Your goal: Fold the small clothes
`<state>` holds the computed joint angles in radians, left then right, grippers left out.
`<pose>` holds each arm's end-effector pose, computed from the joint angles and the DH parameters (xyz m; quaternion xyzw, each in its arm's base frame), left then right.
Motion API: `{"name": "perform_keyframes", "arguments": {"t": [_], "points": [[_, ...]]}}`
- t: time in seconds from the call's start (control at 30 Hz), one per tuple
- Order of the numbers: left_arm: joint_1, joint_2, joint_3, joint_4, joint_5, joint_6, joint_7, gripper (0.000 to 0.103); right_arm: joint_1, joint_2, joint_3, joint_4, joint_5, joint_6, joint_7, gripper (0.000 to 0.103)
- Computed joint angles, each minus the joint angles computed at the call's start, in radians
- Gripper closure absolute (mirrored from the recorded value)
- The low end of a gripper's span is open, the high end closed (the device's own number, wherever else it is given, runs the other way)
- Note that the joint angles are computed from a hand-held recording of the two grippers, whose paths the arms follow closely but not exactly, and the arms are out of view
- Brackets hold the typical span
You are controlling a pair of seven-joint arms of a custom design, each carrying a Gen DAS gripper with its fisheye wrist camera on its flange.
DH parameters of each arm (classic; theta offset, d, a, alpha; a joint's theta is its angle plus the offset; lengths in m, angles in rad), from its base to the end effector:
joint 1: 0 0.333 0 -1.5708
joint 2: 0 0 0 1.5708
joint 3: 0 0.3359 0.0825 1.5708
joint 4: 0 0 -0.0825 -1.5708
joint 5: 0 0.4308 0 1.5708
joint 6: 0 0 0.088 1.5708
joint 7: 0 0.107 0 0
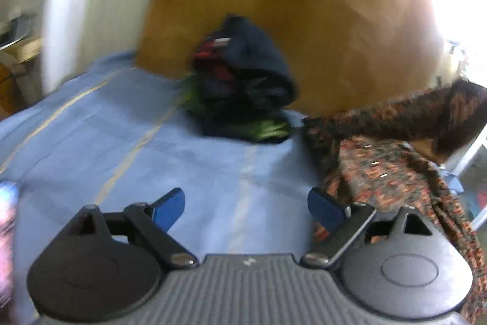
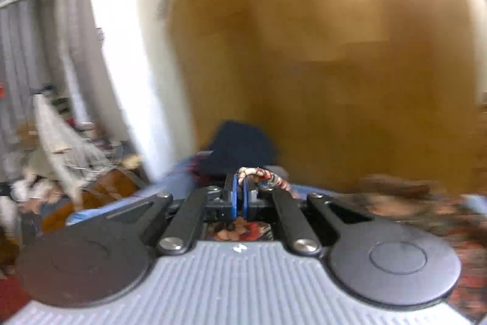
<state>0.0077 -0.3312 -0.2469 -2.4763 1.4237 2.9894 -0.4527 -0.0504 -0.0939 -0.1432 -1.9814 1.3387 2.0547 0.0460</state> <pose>0.4520 -0.1854 0.4463 -0.7367 0.4817 -0.3950 0.2630 0.6016 -0.0674 0.5680 -0.7432 0.3335 -0.1056 0.5703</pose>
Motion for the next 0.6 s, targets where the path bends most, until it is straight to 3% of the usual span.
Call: {"name": "perform_keyframes", "arguments": {"t": [0.07,0.13,0.23,0.33,0.47,0.53,0.57,0.6], "points": [[0.005,0.125,-0.005,0.129,0.067,0.034,-0.012,0.007,-0.023,0.032,-0.016,0.026,-0.018,0.049,-0.008,0.096],[-0.021,0.252,0.016,0.250,0.020,0.061,0.088,0.007,-0.051,0.074,-0.027,0.054,-0.031,0.078,-0.004,0.096],[-0.063,0.431,0.030,0.410,-0.309,0.044,0.470,0.007,-0.088,0.149,-0.022,0.097,-0.048,0.119,0.023,0.096],[-0.044,0.608,-0.029,0.597,-0.599,-0.044,0.806,0.006,-0.121,0.220,-0.001,0.138,-0.060,0.135,0.053,0.096],[-0.024,0.843,-0.101,0.877,-0.829,-0.197,1.073,0.010,-0.145,0.278,0.033,0.165,-0.081,0.155,0.088,0.096],[-0.039,0.931,-0.105,0.984,-0.883,-0.235,1.146,0.053,-0.141,0.292,0.052,0.169,-0.090,0.182,0.107,0.096],[-0.046,0.971,-0.107,1.037,-0.909,-0.266,1.185,0.082,-0.144,0.310,0.056,0.185,-0.097,0.183,0.114,0.096],[-0.060,0.995,-0.092,1.072,-0.923,-0.274,1.190,0.086,-0.143,0.326,0.064,0.199,-0.103,0.192,0.122,0.096]]}}
